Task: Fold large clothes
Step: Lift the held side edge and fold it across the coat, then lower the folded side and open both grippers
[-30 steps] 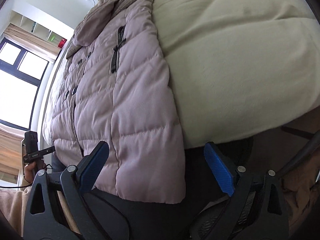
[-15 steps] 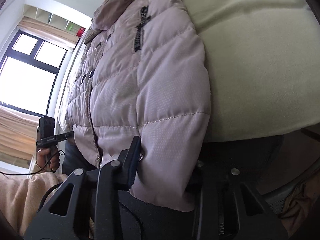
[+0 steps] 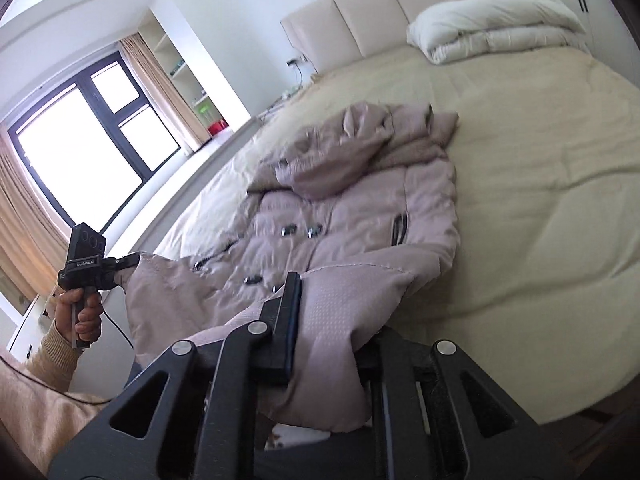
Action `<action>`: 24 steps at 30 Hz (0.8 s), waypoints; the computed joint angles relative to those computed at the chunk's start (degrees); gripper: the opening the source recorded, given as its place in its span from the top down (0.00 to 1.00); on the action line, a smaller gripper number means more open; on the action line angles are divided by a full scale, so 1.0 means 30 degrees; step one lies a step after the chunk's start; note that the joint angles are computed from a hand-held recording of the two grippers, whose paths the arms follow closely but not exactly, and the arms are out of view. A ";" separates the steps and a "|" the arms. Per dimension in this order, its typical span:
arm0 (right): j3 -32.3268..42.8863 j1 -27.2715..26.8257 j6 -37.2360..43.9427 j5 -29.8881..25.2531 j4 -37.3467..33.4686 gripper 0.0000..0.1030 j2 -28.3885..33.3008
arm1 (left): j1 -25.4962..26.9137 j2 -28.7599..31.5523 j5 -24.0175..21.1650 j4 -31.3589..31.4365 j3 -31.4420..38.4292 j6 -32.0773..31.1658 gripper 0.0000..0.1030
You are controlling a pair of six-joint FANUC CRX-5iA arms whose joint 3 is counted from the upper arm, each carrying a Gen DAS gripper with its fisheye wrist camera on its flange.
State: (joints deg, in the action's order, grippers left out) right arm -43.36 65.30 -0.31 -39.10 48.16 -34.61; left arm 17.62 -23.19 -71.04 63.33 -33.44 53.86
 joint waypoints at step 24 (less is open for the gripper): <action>2.7146 -1.3380 1.3087 -0.2788 -1.3246 0.87 2.3279 | -0.4122 1.8309 0.6517 -0.4835 1.9417 0.9636 0.85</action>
State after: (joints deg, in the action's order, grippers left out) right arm 38.08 25.16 38.95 -47.46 8.42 35.23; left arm 5.25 31.74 -51.48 48.82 24.81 82.77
